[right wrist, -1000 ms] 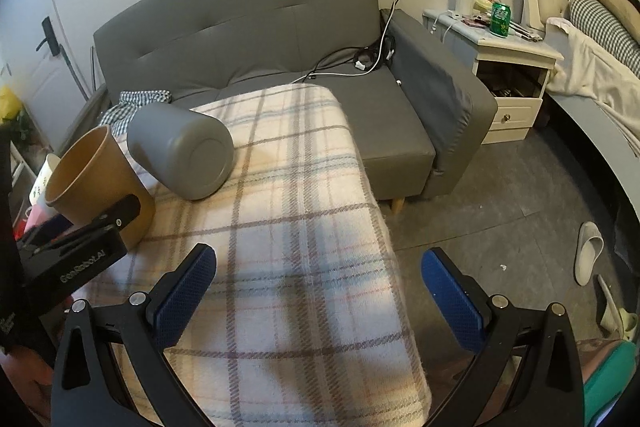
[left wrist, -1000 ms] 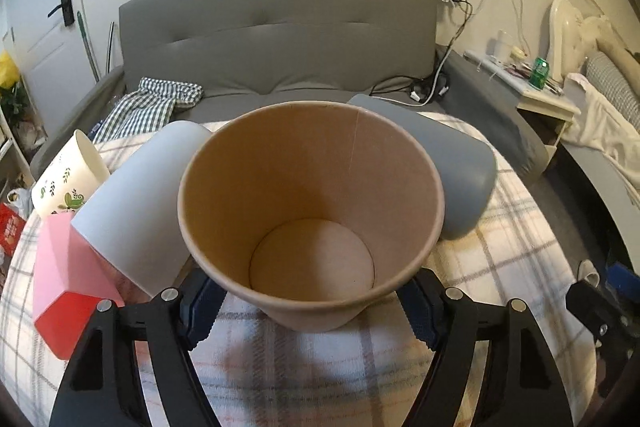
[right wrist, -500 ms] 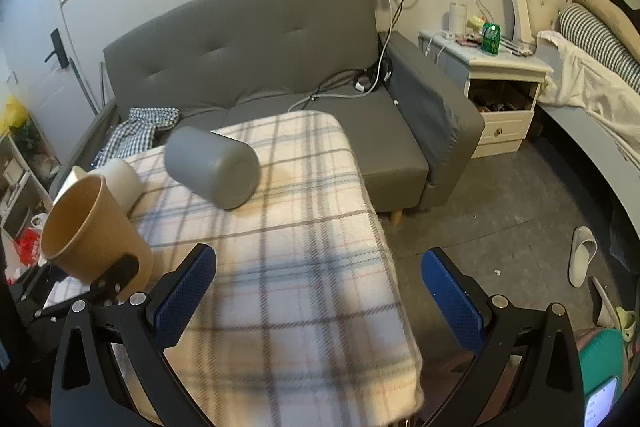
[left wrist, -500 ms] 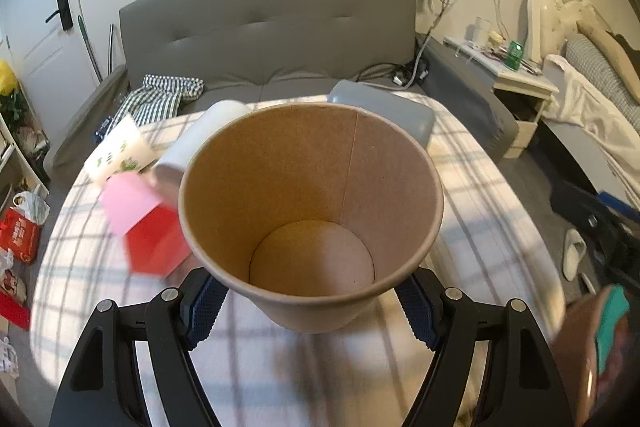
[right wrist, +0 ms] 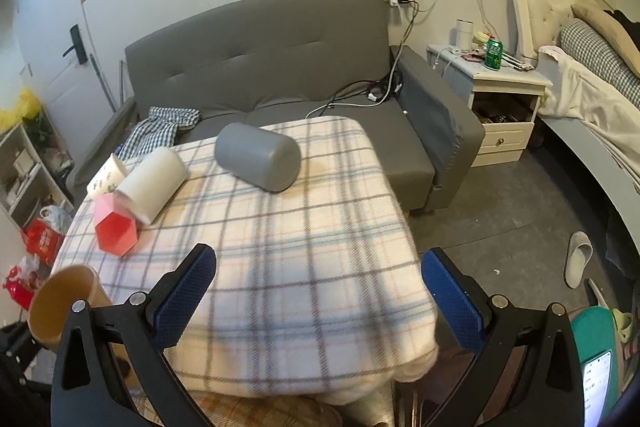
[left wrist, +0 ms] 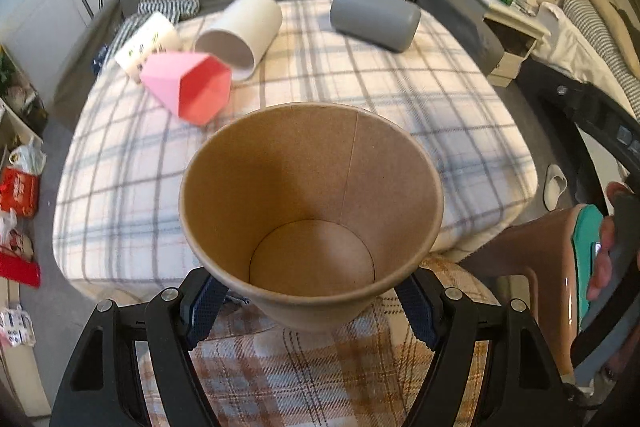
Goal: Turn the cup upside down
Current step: 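Lift the tan kraft cup with the right tool and turn it over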
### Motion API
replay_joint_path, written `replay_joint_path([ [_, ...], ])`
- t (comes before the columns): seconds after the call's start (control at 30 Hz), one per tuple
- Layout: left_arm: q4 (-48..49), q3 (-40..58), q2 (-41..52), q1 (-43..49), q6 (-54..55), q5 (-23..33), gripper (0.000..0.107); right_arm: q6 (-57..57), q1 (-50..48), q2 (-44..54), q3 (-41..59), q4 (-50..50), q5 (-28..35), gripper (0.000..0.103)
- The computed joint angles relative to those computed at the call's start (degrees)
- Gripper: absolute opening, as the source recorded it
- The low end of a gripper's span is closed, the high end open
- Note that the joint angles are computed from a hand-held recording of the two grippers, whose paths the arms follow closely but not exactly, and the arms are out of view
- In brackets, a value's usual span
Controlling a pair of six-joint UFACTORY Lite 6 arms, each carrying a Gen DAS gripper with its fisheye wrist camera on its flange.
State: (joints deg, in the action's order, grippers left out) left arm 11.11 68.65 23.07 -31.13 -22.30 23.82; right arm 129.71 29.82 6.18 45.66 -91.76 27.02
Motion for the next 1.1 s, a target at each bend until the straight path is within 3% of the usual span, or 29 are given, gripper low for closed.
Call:
replay_joint_path([
  [0.43,-3.7,22.3,18.6,3.5,4.4,2.6,0.079,-3.4,-3.6,4.0,3.9,2.0,-3.3,0.103],
  [0.7,0.8,16.4,15.2,3.5,2.7,-2.6,0.081,-7.2,-3.2,6.2,6.5,5.1,-2.6,0.103],
  [0.97,12.3,0.7,1.6,3.7,-6.6,-9.4,0.087,-11.7,3.8,1.9,7.8,10.3,6.9,0.103],
  [1.1,2.7,-7.2,-7.2,6.3,3.6,-13.4,0.087,-13.8,8.3,1.0,10.1,13.1,11.2,0.103],
])
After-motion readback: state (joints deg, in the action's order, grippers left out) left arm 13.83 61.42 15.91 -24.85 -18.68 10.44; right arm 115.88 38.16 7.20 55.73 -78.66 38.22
